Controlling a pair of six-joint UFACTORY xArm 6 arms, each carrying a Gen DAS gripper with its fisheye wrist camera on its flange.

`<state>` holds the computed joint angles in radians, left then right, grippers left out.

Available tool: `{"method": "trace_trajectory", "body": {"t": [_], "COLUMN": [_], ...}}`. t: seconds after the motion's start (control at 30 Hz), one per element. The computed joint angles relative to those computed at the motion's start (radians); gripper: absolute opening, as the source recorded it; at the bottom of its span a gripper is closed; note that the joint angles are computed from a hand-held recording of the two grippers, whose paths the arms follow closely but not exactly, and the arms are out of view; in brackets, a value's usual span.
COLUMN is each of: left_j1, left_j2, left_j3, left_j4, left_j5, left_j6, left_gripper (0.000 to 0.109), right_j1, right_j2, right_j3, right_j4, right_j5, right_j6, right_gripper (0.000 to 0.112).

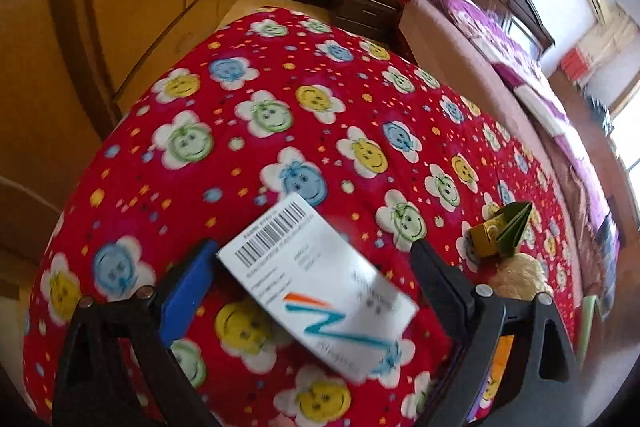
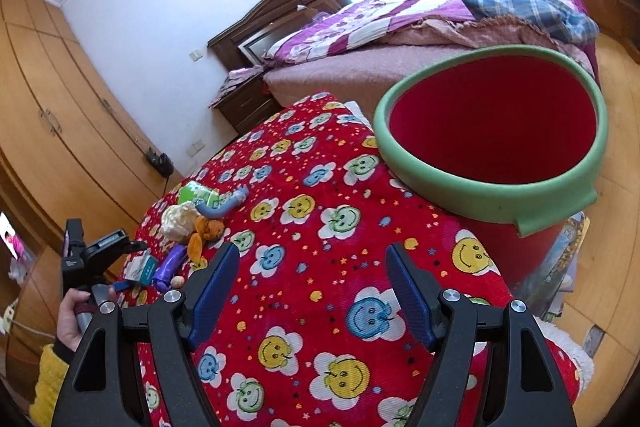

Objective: Collect trash
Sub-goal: 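Grasp the white medicine box with the left tool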

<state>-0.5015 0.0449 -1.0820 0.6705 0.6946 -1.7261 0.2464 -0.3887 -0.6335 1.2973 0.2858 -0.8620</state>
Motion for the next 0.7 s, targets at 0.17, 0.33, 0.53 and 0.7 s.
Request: {"method": "trace_trajectory", "body": {"t": [0.17,0.33,0.53,0.7], "left_j1": [-0.017,-0.065,-0.099,-0.108], "left_j2": [0.073,0.103,0.090,0.078], "left_j3": [-0.090,-0.130,-0.118,-0.108], "left_j4": [-0.020,-0.015,0.021,0.019], "left_j5": [0.031,0.103,0.149,0.104], "left_j6": [0.130,0.178,0.122,0.187], "left_gripper": [0.095,0.095,0.090,0.064], "right_j1": [-0.005,-0.010,-0.010,0.006], "right_j2": [0.013,0.018,0.025,0.013], "right_j3": [-0.006,-0.009,-0.012,-0.007], "right_j4": [0.001,0.012,0.008,-0.010], "right_j5": [0.004,0.010,0.020,0.012], "right_j6": [-0.004,-0.017,-0.006,0.003], "right_gripper": [0.076,0.076,0.076,0.076]}}
